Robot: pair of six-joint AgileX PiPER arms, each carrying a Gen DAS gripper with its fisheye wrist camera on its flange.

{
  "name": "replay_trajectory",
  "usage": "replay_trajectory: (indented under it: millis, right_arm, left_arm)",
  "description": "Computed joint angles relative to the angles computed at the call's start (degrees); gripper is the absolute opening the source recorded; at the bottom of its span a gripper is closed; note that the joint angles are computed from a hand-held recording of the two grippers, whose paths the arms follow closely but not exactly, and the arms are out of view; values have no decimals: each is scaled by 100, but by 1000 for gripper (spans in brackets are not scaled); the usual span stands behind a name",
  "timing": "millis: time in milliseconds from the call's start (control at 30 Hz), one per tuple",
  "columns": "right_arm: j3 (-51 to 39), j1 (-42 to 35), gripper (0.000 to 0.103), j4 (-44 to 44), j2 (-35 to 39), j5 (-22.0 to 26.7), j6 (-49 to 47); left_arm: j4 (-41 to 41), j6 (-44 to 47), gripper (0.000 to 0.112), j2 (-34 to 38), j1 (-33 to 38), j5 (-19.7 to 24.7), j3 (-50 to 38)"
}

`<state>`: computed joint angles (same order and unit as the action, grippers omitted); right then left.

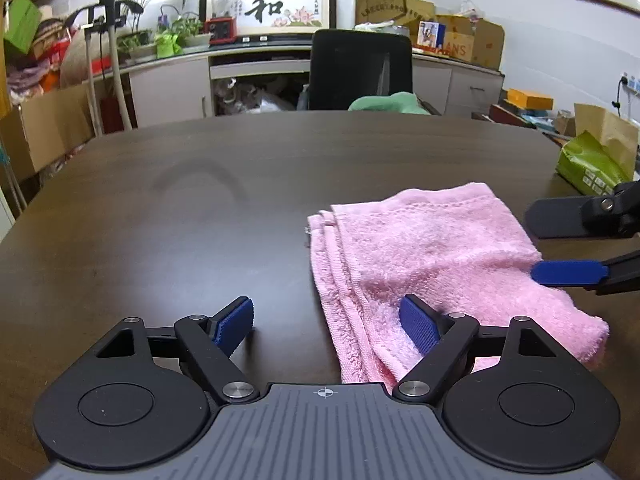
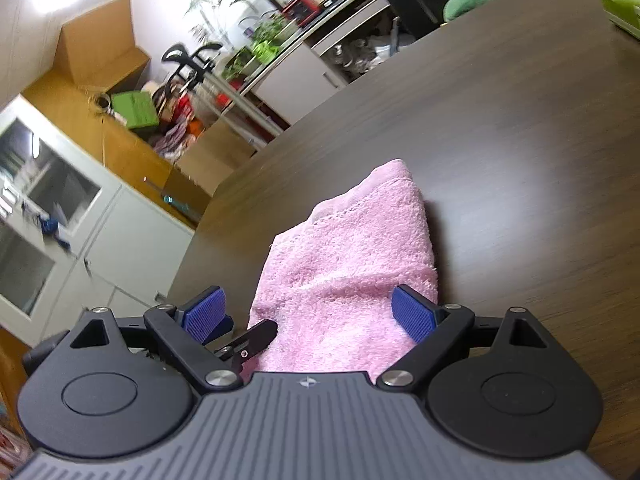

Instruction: Fold towel

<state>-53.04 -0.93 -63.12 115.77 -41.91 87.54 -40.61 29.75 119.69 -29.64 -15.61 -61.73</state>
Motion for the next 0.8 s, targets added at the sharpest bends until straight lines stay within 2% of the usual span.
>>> replay_trajectory:
  millis: [67, 133, 267, 367, 533, 600, 700, 733, 800]
  right_arm:
    - [56, -118, 94, 41, 69, -328, -35]
    - [173, -213, 95, 130, 78, -751, -187]
    - [151, -364, 97, -174, 175, -1440, -156]
    - [82, -252, 98, -505, 102, -1307, 99]
    - [37, -49, 98, -821, 166, -960, 216]
    - [173, -122, 98, -700, 128, -1222, 54]
    - [400, -360, 99, -620, 73, -1694, -117]
    - [418, -403, 100, -666, 77, -1726, -112]
    - [310, -312, 100, -763, 91, -1477, 65]
  left_arm:
    - [-322, 378, 82, -98, -103, -297, 192]
    - [-303, 422, 82, -252, -164, -590, 473]
    - [-562, 1014, 82, -473, -329, -1063, 945]
    - [-1174, 1794, 83, -315, -663, -1910, 1169]
    - [-1557, 2111, 83, -44, -829, -2225, 962]
    - [-1442, 1883, 83, -138, -803, -2274, 1031]
    - [-862, 1084, 83, -440, -673, -2376, 1349]
    - [-512, 704, 83, -554, -601, -2303, 1457]
    - [-99, 303, 84, -633, -557, -2232, 1541]
